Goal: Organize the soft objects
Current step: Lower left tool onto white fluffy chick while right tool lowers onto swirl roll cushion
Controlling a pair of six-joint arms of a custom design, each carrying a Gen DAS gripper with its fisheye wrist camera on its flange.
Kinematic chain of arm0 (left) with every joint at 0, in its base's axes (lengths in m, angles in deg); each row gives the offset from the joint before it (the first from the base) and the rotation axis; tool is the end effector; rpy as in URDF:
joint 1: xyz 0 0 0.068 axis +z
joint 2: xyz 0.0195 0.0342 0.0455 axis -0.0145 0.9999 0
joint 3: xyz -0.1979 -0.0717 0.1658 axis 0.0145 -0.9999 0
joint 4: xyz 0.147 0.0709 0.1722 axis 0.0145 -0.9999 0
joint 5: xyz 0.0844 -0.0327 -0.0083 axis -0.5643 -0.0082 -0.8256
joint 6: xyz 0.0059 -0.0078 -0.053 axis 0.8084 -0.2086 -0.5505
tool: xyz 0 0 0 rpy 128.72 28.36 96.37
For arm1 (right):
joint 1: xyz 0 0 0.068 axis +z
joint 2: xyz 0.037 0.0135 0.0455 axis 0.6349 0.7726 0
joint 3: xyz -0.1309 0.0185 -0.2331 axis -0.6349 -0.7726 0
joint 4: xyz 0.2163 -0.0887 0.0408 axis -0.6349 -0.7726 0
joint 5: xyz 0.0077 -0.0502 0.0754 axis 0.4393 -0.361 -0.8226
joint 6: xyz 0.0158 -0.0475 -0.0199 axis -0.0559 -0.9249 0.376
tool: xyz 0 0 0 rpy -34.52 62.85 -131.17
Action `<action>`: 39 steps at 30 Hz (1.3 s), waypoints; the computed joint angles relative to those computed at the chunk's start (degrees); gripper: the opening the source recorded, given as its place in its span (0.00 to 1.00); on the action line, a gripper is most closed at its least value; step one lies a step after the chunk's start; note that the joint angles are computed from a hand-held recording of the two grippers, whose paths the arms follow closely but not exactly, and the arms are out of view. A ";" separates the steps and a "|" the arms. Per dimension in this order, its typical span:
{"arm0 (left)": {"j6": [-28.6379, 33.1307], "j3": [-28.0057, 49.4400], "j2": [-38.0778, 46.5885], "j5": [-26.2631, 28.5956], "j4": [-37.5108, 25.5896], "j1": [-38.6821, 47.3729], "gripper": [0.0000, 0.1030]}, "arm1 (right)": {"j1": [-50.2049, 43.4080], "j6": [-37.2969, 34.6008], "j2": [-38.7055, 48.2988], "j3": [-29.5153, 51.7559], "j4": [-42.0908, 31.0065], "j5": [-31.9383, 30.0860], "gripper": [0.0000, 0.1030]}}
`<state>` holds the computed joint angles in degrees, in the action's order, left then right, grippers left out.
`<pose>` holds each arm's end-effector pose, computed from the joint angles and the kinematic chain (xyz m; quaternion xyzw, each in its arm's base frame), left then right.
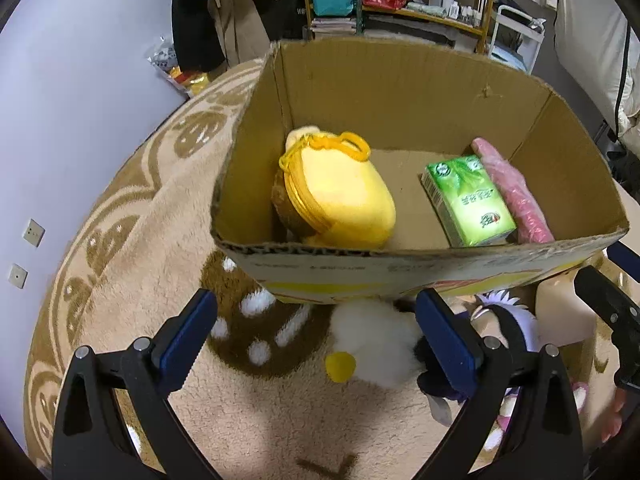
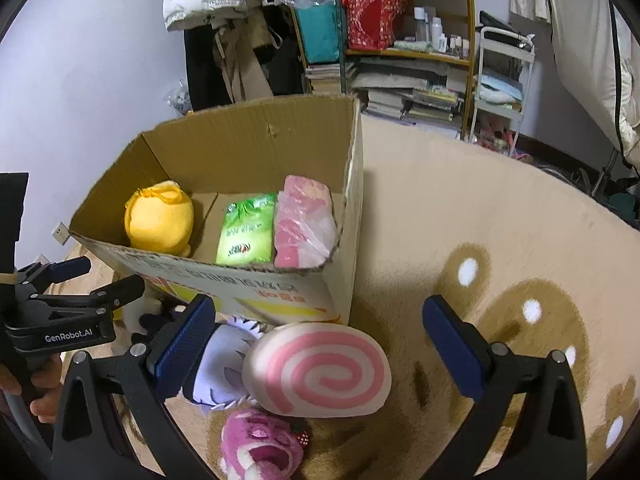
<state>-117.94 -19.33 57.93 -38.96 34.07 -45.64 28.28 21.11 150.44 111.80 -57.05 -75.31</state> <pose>0.2085 -0.1851 0.1603 -0.1025 0.9630 0.0665 0.2401 0.2528 -0.0334 0.1718 -0.1508 0.9317 0.1436 0.2976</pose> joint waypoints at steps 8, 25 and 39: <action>-0.67 -1.71 0.17 2.86 1.67 1.84 0.96 | 0.82 0.24 3.40 0.55 0.30 1.65 1.00; 0.19 -6.18 -1.43 10.75 8.34 5.03 0.96 | 0.35 -0.61 8.71 2.48 -2.53 2.95 1.00; 2.36 -3.44 2.59 14.83 8.94 3.64 0.75 | -0.21 -0.68 11.55 3.74 -4.31 2.26 1.00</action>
<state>-115.57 -22.77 60.53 -24.13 43.01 -42.00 28.07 20.42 161.99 115.54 -61.36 -73.04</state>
